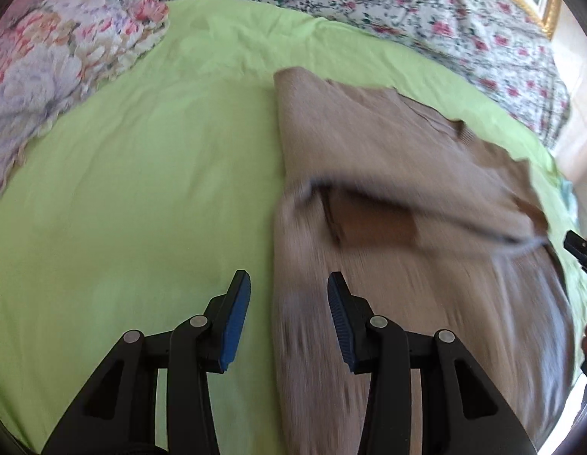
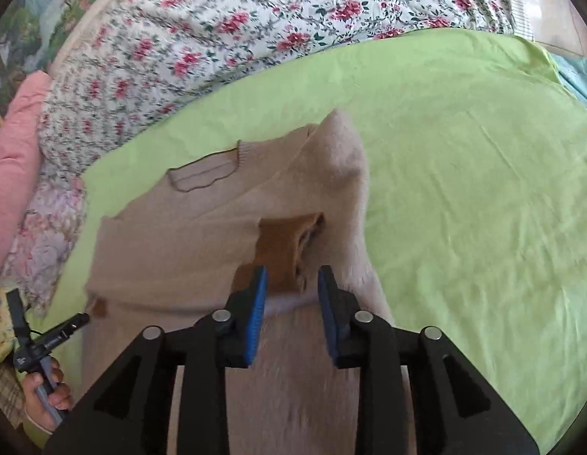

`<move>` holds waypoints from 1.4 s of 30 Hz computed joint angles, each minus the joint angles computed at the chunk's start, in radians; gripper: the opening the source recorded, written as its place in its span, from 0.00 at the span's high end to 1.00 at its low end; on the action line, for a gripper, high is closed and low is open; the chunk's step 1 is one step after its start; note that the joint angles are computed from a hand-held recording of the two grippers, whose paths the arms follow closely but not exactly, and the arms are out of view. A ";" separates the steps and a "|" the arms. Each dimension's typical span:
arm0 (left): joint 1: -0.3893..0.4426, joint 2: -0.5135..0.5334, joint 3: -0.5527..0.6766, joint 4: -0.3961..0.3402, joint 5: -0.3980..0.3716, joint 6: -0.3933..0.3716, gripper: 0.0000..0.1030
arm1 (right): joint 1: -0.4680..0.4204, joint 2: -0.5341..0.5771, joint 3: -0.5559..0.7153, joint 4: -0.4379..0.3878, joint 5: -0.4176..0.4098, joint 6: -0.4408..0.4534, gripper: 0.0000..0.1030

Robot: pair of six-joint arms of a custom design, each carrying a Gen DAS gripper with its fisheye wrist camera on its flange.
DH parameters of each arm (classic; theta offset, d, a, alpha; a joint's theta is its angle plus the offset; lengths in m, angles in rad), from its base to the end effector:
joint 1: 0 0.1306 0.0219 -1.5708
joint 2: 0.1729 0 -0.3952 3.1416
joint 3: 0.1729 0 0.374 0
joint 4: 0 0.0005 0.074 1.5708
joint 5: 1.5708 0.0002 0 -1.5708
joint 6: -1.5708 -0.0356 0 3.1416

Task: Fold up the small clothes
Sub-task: 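Grasp the brown ribbed hem with the left tool while the right tool grasps it too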

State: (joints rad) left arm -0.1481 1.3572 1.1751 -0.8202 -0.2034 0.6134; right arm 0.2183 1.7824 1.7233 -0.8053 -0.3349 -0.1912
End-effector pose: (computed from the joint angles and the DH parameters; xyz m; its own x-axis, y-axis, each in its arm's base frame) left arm 0.4283 -0.0571 0.3659 -0.7028 -0.4652 -0.5382 -0.4496 0.8768 -0.1707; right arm 0.5962 0.1437 0.3929 -0.8076 0.0047 -0.5898 -0.2641 0.8912 0.3688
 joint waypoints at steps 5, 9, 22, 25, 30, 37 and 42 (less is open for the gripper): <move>-0.073 -0.130 -0.107 -0.031 0.020 0.067 0.58 | -0.007 -0.129 -0.168 0.038 -0.053 0.011 0.58; -0.136 -0.214 -0.171 -0.063 0.025 0.115 0.53 | -0.010 -0.212 -0.274 0.059 -0.086 0.017 0.56; -0.377 -0.361 -0.306 -0.090 0.033 0.325 0.41 | -0.084 -0.446 -0.534 0.035 -0.160 0.065 0.53; -0.389 -0.341 -0.302 -0.050 0.063 0.323 0.41 | -0.123 -0.492 -0.577 0.021 -0.162 0.065 0.53; -0.414 -0.292 -0.274 -0.060 0.015 0.307 0.41 | -0.189 -0.538 -0.643 -0.010 -0.203 0.057 0.53; -0.421 -0.311 -0.280 -0.069 -0.011 0.268 0.94 | -0.176 -0.543 -0.721 0.012 -0.287 0.067 0.53; -0.452 -0.387 -0.280 -0.078 -0.102 0.240 0.96 | -0.156 -0.541 -0.717 0.003 -0.280 0.094 0.92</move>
